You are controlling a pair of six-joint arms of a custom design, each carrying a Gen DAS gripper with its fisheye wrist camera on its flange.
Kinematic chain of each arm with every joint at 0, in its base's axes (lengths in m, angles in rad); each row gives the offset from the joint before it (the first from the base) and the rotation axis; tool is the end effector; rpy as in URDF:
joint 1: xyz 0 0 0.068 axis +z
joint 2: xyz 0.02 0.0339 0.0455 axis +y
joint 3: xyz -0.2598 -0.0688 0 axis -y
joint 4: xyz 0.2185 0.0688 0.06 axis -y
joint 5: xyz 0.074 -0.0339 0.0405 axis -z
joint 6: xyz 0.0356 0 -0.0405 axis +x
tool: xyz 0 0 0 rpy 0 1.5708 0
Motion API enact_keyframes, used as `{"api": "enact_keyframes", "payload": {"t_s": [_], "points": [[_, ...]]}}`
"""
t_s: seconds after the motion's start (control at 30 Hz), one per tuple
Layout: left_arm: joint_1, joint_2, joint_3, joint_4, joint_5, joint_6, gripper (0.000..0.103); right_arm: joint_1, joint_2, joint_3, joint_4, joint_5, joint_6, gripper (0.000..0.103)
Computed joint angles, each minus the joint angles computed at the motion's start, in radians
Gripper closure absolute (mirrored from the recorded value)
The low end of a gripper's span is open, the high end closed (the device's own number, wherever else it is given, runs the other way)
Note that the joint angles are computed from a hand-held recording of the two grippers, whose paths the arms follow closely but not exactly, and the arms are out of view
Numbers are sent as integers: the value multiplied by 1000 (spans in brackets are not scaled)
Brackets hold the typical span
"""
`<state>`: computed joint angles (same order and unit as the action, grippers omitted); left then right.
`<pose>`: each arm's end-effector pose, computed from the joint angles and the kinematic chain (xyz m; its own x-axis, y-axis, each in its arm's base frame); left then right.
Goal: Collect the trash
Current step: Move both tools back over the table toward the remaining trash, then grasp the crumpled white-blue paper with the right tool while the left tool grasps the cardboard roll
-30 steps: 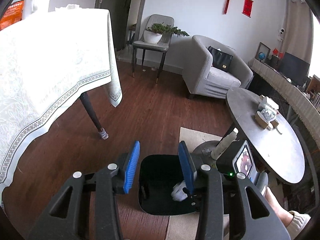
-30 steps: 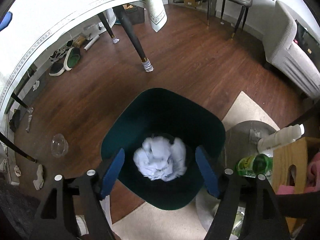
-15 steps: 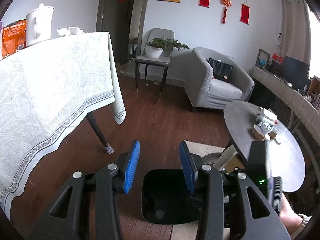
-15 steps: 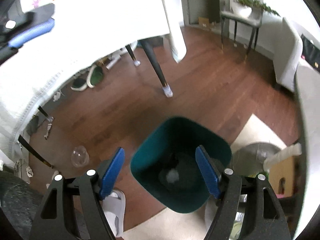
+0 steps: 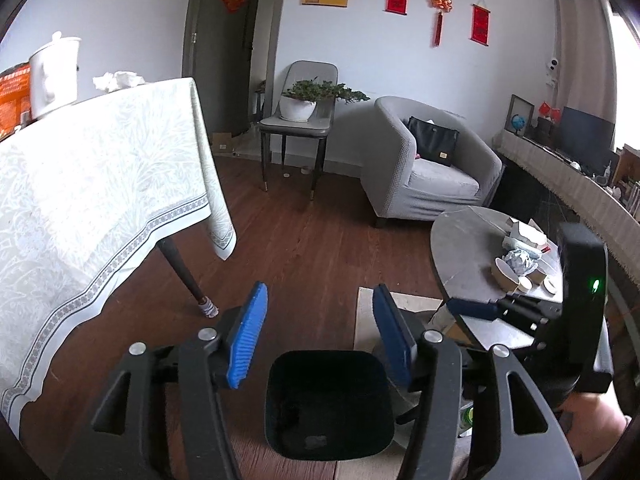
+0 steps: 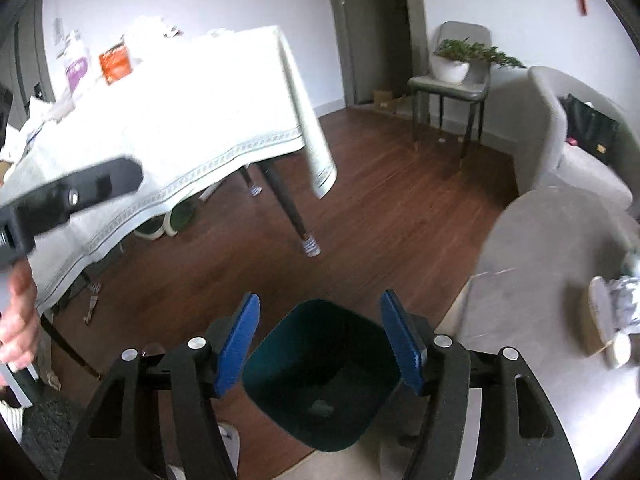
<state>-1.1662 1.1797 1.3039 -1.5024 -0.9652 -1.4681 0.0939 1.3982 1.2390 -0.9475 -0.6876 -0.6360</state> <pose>0.0853 -0.1249 0.3478 -0.4985 -0.2743 -0.8223 -0.3370 0.9353 -0.1077 0.2429 0.0456 0.3033 -0.5052 -0.5086 -0.6972 -0.8146 0.5477 0.1907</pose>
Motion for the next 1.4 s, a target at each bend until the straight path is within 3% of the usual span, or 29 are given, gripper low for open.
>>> {"api": "enact_keyframes", "payload": {"t_s": [0.2,0.63,1.03,1.17,1.4], "points": [[101,14,-20,185,51,188,39,-83,65,88,-2,-16,-43,40],[233,87,-39,459,151,419,35,-254,218,269,-47,-94,-128,40],[291,214,13,615,234,552,35,-368,373,426,-61,-64,-154,40],[311,251,29,656,267,588,34,-379,416,465,-71,-44,-160,46],[326,332,84,700,302,634,34,-395,476,525,-76,-12,-155,47]]}}
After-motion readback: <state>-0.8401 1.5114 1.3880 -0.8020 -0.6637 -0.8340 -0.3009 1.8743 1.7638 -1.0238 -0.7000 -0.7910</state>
